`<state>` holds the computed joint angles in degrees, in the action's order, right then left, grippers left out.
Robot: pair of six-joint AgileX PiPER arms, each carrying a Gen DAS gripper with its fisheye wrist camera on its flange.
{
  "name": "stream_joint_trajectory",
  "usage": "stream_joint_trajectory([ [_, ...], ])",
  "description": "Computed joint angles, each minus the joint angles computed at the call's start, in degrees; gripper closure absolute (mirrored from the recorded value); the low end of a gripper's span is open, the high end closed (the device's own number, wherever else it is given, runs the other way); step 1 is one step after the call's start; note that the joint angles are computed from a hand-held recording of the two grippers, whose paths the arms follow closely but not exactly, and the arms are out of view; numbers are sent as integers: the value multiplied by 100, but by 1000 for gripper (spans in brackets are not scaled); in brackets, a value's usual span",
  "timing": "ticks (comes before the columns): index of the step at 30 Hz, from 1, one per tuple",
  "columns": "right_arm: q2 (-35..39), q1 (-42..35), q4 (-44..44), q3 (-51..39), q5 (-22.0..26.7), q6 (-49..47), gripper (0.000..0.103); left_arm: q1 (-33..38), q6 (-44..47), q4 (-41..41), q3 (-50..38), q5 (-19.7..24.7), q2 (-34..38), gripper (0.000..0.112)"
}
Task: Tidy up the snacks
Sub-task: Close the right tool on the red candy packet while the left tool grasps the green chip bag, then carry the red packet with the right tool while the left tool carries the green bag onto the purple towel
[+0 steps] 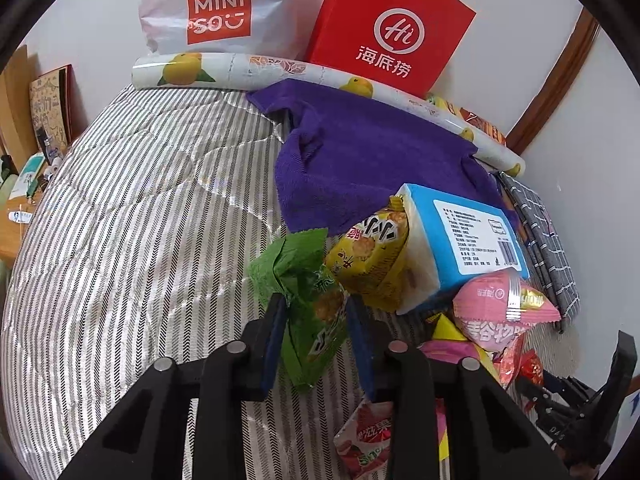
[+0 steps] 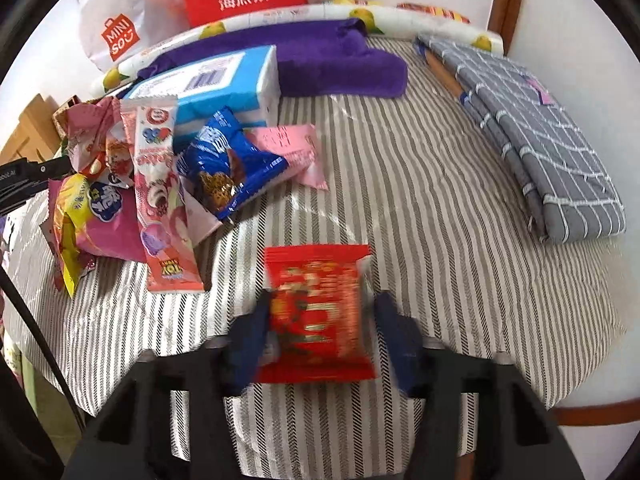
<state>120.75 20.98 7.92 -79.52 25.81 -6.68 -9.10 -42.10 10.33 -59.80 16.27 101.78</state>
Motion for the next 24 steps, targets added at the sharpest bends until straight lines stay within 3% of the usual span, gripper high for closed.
stream_joint_trajectory([
  [4,3,-30,237,-68,33,-216,63,142,668,-688,56,-112,38,84],
  [10,-130,-56,308,-77,-52,-326,63,182,1094,-1089,-211,-39,301,78],
  [19,-271,-196,216,-260,15,-151,63,263,1400,-1272,-70,-192,169,85],
  [24,-283,-133,59,-612,89,33,63,316,1044,-877,-15,43,-214,85],
])
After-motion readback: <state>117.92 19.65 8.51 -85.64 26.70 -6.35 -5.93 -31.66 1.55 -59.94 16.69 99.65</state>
